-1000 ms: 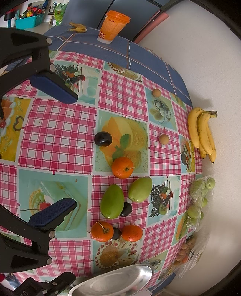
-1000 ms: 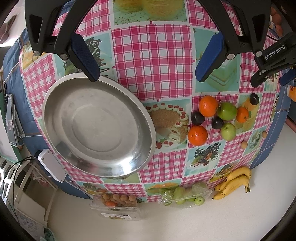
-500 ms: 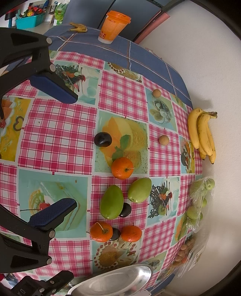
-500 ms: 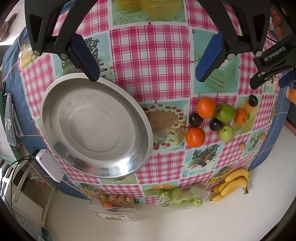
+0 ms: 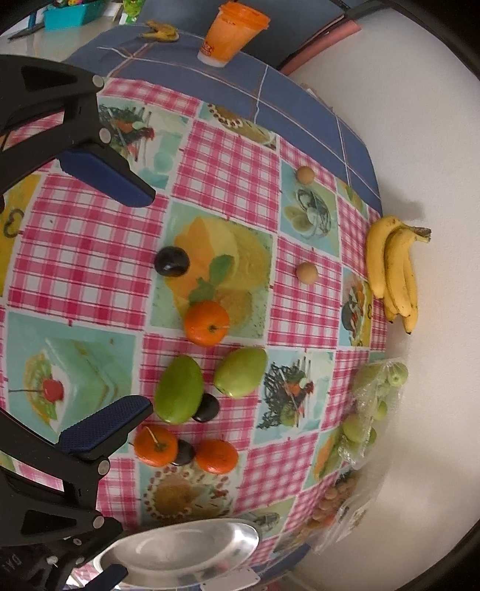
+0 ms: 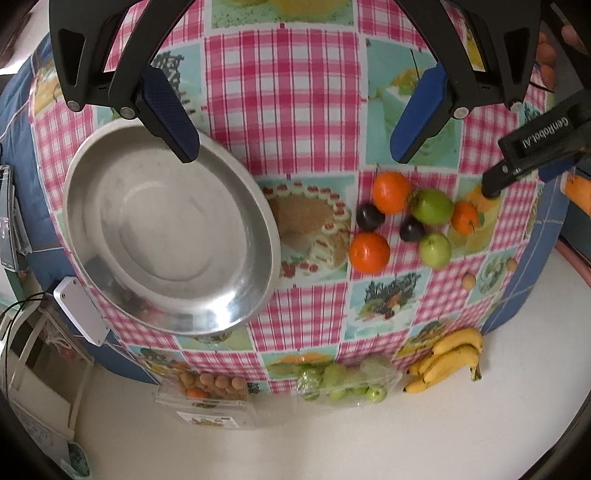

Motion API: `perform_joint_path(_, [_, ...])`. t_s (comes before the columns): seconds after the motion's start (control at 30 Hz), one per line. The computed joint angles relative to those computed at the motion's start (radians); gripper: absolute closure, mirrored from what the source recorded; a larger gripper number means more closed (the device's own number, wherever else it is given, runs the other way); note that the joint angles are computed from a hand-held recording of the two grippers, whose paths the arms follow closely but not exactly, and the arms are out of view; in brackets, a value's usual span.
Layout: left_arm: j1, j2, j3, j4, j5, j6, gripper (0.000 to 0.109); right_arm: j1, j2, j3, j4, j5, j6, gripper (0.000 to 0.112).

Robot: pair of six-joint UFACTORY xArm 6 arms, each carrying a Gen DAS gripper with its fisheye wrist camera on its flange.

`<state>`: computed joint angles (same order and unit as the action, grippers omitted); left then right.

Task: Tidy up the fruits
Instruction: 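Lower the right tool onto a tangerine while the left tool grasps another tangerine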

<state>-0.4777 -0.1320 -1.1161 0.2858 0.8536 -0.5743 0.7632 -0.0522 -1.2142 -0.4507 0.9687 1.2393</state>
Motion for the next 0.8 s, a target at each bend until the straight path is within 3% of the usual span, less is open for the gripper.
perform_joint_path(0.13, [0.011, 0.019, -0.014, -0.041, -0.025, 0.030, 0.006, -0.024, -0.007, 0.024, 0.013, -0.089, 0.015, 0.009])
perform_joint_path(0.37, [0.025, 0.070, -0.050, -0.066, -0.030, 0.043, 0.006, -0.049, 0.042, -0.014, 0.085, -0.147, -0.038, 0.009])
perform_joint_path(0.53, [0.053, 0.088, -0.056, -0.127, -0.082, 0.048, 0.006, -0.057, 0.089, -0.053, 0.136, -0.156, -0.093, 0.009])
perform_joint_path(0.8, [0.069, 0.132, -0.101, -0.203, -0.053, 0.112, 0.006, -0.066, 0.152, -0.106, 0.182, -0.163, -0.139, 0.009])
